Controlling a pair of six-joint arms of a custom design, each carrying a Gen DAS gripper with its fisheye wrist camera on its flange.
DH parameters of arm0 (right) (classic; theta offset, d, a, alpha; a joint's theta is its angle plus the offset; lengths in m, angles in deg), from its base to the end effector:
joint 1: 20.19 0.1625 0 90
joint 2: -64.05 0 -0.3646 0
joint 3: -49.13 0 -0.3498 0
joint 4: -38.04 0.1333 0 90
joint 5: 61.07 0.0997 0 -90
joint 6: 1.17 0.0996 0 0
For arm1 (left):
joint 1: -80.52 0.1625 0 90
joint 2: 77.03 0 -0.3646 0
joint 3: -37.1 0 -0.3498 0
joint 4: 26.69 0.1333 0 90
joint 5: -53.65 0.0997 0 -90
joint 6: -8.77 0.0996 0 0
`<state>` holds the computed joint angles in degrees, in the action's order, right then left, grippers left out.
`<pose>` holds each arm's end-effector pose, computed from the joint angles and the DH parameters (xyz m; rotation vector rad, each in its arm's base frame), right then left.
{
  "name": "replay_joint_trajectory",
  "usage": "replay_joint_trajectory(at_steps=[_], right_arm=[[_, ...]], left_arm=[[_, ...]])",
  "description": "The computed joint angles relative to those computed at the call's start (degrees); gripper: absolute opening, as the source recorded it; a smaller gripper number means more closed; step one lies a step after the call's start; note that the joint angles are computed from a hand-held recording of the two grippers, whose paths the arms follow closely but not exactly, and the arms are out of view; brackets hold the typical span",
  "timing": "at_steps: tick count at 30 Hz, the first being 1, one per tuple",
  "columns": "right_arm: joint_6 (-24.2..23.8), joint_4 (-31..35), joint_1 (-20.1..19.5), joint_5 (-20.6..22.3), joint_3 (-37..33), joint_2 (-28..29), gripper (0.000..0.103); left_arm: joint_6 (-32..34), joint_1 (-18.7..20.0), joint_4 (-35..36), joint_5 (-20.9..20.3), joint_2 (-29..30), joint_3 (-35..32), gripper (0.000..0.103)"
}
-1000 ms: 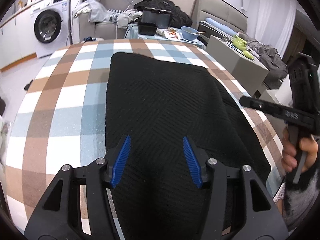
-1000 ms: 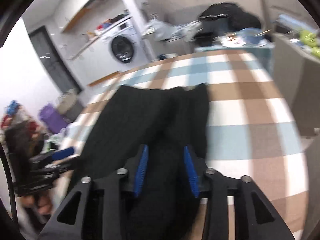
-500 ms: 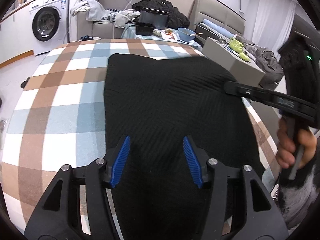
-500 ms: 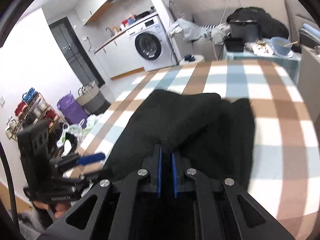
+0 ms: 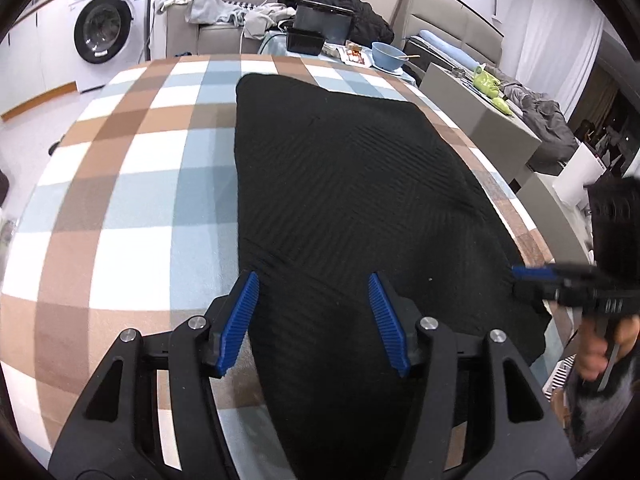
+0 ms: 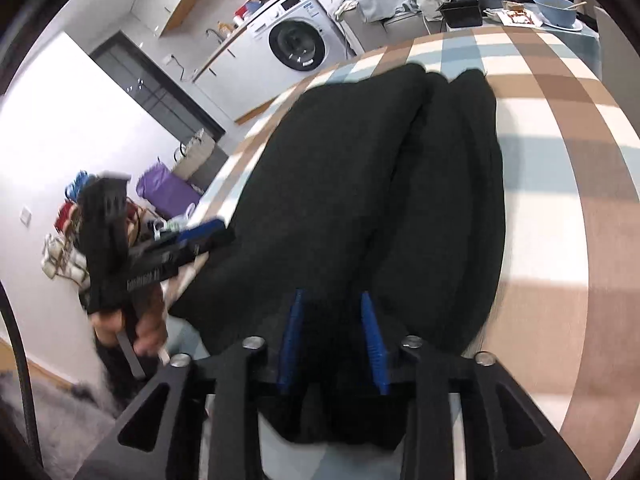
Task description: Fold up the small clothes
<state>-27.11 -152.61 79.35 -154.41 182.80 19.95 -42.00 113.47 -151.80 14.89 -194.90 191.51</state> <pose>0.1889 -0.3550 -0.0120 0.9192 -2.9017 0.2796 -0.0604 -0.2906 0.2117 0.1481 2.4330 -0.9267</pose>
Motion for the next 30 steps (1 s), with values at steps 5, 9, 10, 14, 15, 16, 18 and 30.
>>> replay_joint_trajectory(at_steps=[5, 9, 10, 14, 15, 16, 18, 30], right_arm=[[0.03, -3.99, 1.79, -1.3, -0.69, 4.5, 0.021], [-3.44, -11.09, 4.12, 0.44, -0.13, 5.75, 0.005], [-3.96, -12.59, 4.34, 1.27, 0.45, 5.12, 0.005], [-3.0, -11.67, 4.27, -3.37, -0.27, 5.14, 0.005], [-2.52, -10.43, 4.03, -5.49, -1.16, 6.35, 0.005], [-1.87, -9.01, 3.52, -7.27, -2.0, 7.45, 0.005], [-1.74, -10.15, 1.93, -5.36, -1.78, 8.11, 0.007], [-0.08, -16.69, 1.23, -3.28, 1.4, 4.87, 0.024]], left_arm=[[-0.41, -2.45, -0.17, -0.32, 1.28, 0.48, 0.055], [-3.73, -4.97, 5.01, -0.18, 0.47, 0.37, 0.055], [-4.94, -5.15, 6.12, -0.2, 0.45, 0.35, 0.055], [-7.71, -6.29, 6.97, -0.66, 0.51, 0.94, 0.055], [-7.75, -6.61, 6.49, -0.82, 1.03, 1.13, 0.055], [-7.5, -6.88, 5.68, -1.06, 1.47, 1.41, 0.055], [-6.97, -7.43, 4.48, -1.67, 2.59, 1.7, 0.055], [-4.3, -9.55, -6.5, -3.62, 12.98, 1.81, 0.056]])
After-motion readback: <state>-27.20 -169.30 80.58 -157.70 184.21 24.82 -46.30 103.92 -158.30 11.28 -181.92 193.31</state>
